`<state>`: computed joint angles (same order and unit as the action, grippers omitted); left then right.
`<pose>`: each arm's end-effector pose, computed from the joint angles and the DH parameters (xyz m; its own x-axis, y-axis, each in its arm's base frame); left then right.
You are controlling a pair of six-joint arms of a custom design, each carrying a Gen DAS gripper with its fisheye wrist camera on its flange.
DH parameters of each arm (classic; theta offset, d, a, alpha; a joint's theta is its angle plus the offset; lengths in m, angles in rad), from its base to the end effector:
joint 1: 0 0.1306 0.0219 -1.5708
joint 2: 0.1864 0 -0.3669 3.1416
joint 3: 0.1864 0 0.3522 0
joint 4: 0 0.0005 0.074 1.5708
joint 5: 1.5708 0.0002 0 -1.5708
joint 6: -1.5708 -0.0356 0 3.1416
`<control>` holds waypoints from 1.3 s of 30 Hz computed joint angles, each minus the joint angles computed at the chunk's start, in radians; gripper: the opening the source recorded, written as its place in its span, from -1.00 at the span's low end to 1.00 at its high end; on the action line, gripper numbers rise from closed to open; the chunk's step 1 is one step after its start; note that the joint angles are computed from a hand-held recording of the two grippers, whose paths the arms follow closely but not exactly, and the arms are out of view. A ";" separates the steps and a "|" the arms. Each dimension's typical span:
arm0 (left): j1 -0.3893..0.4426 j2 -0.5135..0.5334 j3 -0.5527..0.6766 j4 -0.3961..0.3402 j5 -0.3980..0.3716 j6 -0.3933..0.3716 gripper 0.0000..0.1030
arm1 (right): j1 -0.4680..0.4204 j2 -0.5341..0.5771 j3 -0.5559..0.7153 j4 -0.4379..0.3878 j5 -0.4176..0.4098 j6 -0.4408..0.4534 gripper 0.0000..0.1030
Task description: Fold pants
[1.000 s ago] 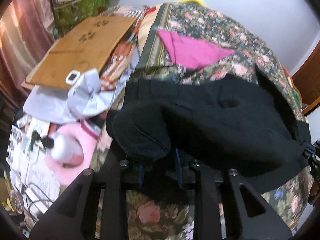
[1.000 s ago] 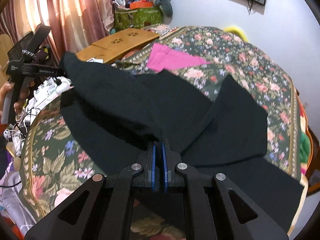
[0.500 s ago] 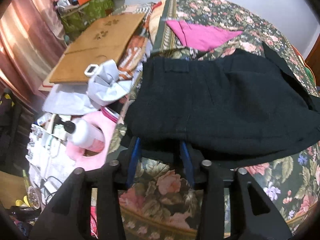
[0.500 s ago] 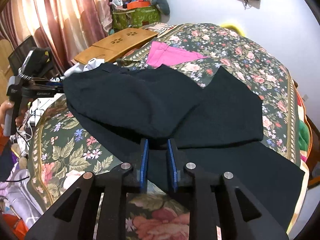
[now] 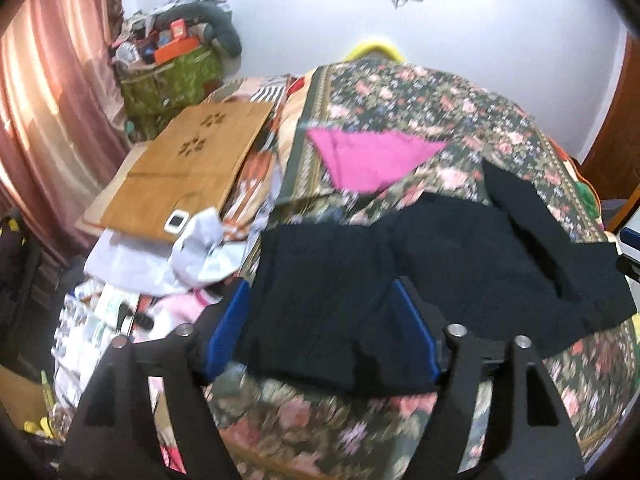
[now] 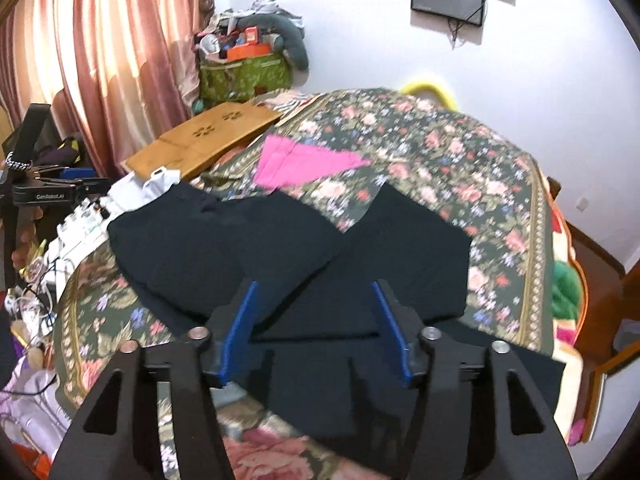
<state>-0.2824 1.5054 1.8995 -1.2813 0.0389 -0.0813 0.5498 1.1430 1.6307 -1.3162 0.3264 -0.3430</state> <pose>0.4417 -0.1301 0.5450 -0.7176 0.2927 -0.6319 0.3615 0.9321 0.0212 0.2774 0.1560 0.5724 -0.6960 -0.0529 -0.7161 -0.0807 0.9967 0.0048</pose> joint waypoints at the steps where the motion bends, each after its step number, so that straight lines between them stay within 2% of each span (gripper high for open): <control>1: -0.014 0.023 0.028 0.000 -0.002 0.005 0.57 | -0.009 0.002 0.002 0.008 0.001 0.012 0.27; 5: -0.052 0.112 0.130 -0.043 0.007 0.024 0.83 | -0.064 0.031 0.021 0.030 -0.004 0.080 0.41; 8: -0.074 0.183 0.201 -0.062 0.018 0.036 0.84 | -0.122 0.072 0.036 0.043 -0.037 0.124 0.41; 14: -0.106 0.314 0.333 -0.102 0.013 0.029 0.84 | -0.242 0.164 0.054 0.066 -0.164 0.177 0.41; 21: -0.129 0.425 0.443 -0.117 -0.020 0.000 0.84 | -0.359 0.342 0.154 0.064 -0.293 0.186 0.39; 25: -0.137 0.464 0.472 -0.116 -0.035 -0.019 0.84 | -0.402 0.452 0.247 0.022 -0.335 0.187 0.36; 26: -0.138 0.465 0.470 -0.112 -0.037 -0.023 0.84 | -0.408 0.476 0.270 0.010 -0.335 0.185 0.30; 30: -0.144 0.482 0.478 -0.109 -0.044 -0.041 0.84 | -0.423 0.543 0.330 -0.007 -0.334 0.178 0.29; 31: -0.145 0.484 0.479 -0.109 -0.047 -0.046 0.84 | -0.425 0.557 0.340 -0.010 -0.333 0.176 0.25; 33: -0.148 0.484 0.471 -0.103 -0.054 -0.050 0.84 | -0.427 0.586 0.356 -0.021 -0.346 0.171 0.04; 34: -0.149 0.486 0.471 -0.105 -0.056 -0.050 0.84 | -0.422 0.593 0.352 -0.020 -0.327 0.167 -0.02; 36: -0.150 0.488 0.472 -0.108 -0.056 -0.047 0.84 | -0.412 0.583 0.325 0.011 -0.293 0.176 -0.06; 39: -0.153 0.490 0.475 -0.121 -0.057 -0.040 0.84 | -0.403 0.562 0.295 0.036 -0.245 0.185 -0.54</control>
